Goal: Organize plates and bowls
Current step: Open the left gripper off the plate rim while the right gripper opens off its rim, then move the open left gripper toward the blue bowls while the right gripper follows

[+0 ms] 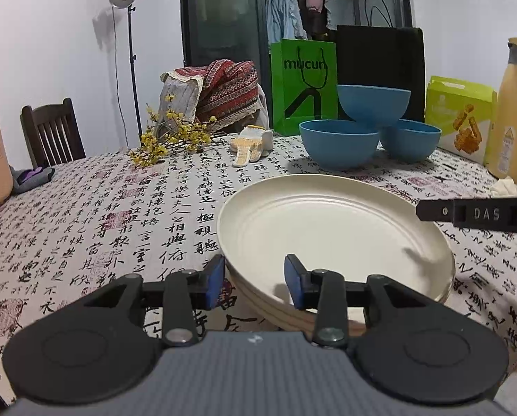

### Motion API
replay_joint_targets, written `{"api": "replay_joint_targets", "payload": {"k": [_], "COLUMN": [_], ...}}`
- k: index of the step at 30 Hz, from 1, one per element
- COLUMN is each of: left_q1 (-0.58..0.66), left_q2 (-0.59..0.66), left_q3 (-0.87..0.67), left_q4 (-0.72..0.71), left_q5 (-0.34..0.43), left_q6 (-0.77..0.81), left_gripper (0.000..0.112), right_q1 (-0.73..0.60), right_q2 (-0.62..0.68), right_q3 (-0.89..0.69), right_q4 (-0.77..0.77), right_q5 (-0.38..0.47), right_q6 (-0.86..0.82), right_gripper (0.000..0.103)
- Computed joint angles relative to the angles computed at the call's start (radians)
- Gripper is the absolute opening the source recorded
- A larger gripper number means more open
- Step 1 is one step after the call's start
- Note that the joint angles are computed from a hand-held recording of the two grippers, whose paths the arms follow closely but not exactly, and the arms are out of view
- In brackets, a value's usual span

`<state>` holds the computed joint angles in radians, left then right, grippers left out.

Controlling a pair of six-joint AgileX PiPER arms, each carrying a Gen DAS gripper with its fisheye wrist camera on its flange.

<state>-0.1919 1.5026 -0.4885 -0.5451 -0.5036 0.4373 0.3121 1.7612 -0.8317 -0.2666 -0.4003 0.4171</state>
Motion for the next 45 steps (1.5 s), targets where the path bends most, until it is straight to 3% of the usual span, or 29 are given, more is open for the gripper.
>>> {"api": "replay_joint_targets", "payload": {"k": [7, 13, 16, 17, 19, 24, 45], "left_q1": [0.018, 0.021, 0.044, 0.053, 0.054, 0.095, 0.188], "left_q2": [-0.008, -0.033, -0.052, -0.059, -0.068, -0.087, -0.094], "left_q3": [0.003, 0.036, 0.051, 0.059, 0.074, 0.095, 0.109], "left_q4": [0.057, 0.03, 0.055, 0.064, 0.042, 0.106, 0.251], "left_q5": [0.024, -0.026, -0.035, -0.041, -0.075, -0.081, -0.064], "left_q6": [-0.035, -0.052, -0.091, -0.111, -0.118, -0.187, -0.323], "left_gripper": [0.048, 0.081, 0.09, 0.101, 0.103, 0.103, 0.103], "right_q1": [0.0, 0.005, 0.006, 0.004, 0.004, 0.031, 0.05], "right_q2": [-0.017, -0.032, -0.041, -0.043, -0.044, -0.047, -0.054], "right_q3": [0.018, 0.031, 0.046, 0.05, 0.054, 0.074, 0.078], "right_q4": [0.036, 0.067, 0.077, 0.073, 0.085, 0.218, 0.253], "right_q5": [-0.014, -0.024, -0.043, -0.051, -0.061, -0.099, -0.081], "right_q6": [-0.02, -0.038, -0.037, -0.03, -0.031, -0.148, -0.2], "right_gripper": [0.047, 0.077, 0.089, 0.091, 0.103, 0.103, 0.103]}}
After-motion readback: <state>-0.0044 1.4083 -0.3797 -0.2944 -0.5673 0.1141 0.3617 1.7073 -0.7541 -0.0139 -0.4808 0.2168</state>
